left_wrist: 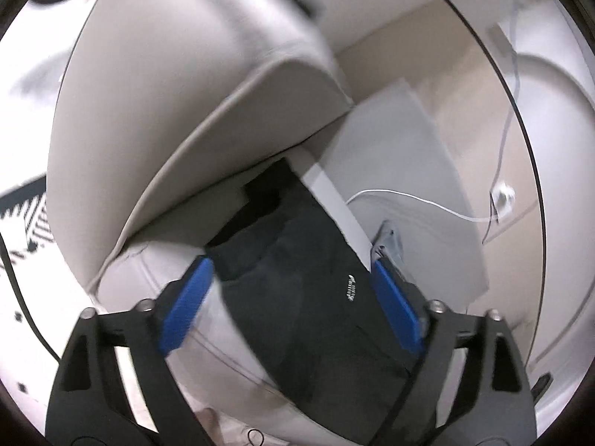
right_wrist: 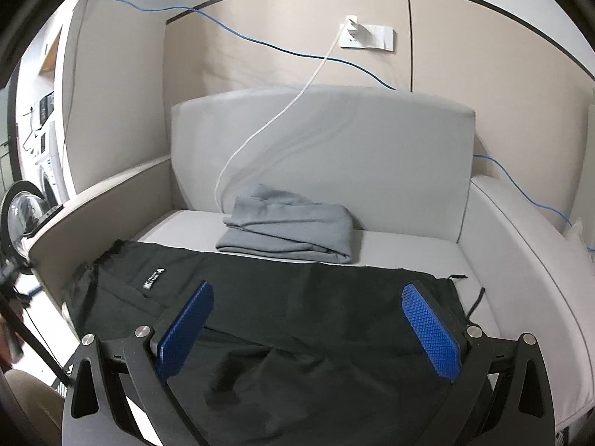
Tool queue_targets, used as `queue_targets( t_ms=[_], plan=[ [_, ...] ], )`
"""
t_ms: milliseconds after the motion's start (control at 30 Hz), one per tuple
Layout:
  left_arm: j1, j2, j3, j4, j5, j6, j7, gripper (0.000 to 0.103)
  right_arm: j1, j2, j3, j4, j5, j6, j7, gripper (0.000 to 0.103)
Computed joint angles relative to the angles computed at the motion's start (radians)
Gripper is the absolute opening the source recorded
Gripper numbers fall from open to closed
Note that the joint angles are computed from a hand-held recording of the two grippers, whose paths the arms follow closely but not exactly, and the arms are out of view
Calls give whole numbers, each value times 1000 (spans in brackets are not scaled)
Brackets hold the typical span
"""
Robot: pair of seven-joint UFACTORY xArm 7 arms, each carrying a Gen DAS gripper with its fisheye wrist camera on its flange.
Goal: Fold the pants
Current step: 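Grasp the black pants waistband with the left gripper and lift it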
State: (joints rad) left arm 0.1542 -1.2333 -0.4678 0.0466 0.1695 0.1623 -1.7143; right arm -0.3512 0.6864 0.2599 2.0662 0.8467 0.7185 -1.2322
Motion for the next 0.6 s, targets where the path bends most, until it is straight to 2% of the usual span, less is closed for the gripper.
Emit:
queue_targets(
  t_ms=[100,133,200,267,300,467,500,533,600],
  plan=[
    [72,110,-28,-43,-23,-174,-45,78,-10,7,1,22,5,37,34,103],
    [100,131,-54,-45,-32,-192,-60,73,-9,16,-2,39,3,50,56,103],
    [163,157,-137,-53,-59,-238,-128,70,-13,36,-6,75,2,73,104,103],
    [246,237,-199,-64,-80,-376,-171,70,-16,59,-9,114,-3,91,152,103],
    [269,266,-216,-64,-92,-415,-165,70,-15,74,-11,139,-10,99,177,103],
    [427,355,-361,-22,-159,-516,-137,70,-18,161,-9,280,-59,161,306,103],
    [432,361,-368,-17,-171,-515,-129,62,-17,182,-8,314,-72,177,335,103],
    [438,389,-361,-7,-174,-522,-109,50,-18,202,-4,347,-83,194,360,103],
    [440,432,-352,1,-188,-538,-83,43,-17,253,4,434,-108,237,411,103]
  ],
)
